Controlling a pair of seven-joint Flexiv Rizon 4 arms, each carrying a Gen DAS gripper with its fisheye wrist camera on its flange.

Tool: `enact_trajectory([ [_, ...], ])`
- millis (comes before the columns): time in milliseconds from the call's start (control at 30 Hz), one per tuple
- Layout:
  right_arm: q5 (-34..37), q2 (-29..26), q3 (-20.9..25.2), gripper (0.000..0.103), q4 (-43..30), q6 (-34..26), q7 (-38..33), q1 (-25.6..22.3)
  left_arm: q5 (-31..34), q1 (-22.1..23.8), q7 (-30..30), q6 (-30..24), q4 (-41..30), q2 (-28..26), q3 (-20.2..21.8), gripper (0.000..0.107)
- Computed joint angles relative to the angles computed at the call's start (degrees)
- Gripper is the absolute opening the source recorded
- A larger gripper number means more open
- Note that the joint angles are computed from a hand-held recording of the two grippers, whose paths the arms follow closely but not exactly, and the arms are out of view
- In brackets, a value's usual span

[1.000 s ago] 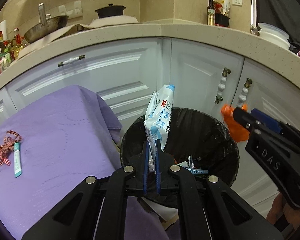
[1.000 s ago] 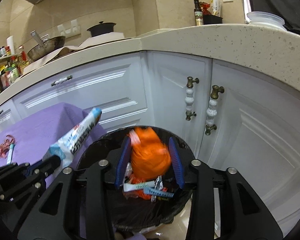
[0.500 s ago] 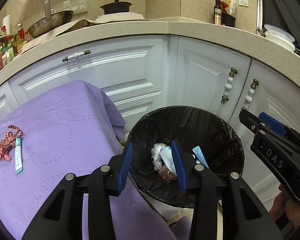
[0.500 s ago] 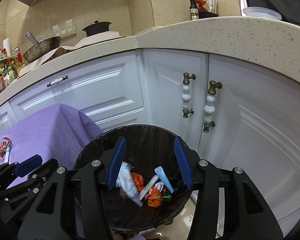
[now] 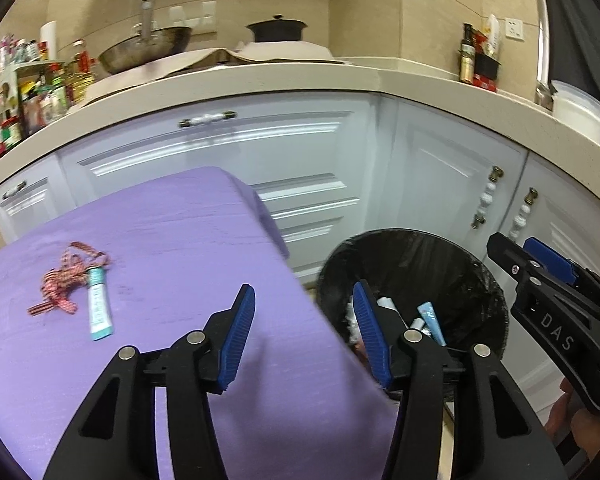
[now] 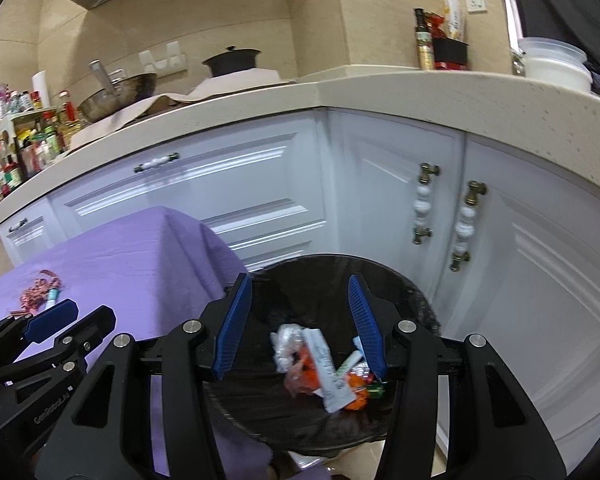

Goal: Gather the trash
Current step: 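Move both open grippers back over the table toward the remaining trash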

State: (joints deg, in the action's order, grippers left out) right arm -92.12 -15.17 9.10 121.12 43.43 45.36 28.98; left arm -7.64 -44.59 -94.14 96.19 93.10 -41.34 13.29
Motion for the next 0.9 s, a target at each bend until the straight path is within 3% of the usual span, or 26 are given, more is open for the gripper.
enact_trajectory([
  [233, -1.1, -3.5, -0.3, 0.049, -5.6, 1.6, -2.7, 2.5, -1.5, -0.9, -1.5, 3.3, 6.5, 3.2, 4.9, 0.054],
  [567, -1.5, -12.4, -3.1, 0.049, -19.0, 7.4, -9.4, 7.9, -10.1, -1.5, 0.3, 7.4, 17.7, 7.2, 12.4, 0.055],
  [700, 0.5, -16.1, -4.8, 0.049, -24.5, 10.2, -13.5, 10.5, -13.8, -0.1, 1.7, 9.0, 21.1, 8.4, 13.3, 0.055],
  [900, 6.8, -22.1, -7.7, 0.049, -32.8, 13.6, -21.4, 14.6, -17.7, 4.8, 4.2, 11.1, 25.4, 10.5, 11.2, 0.055],
])
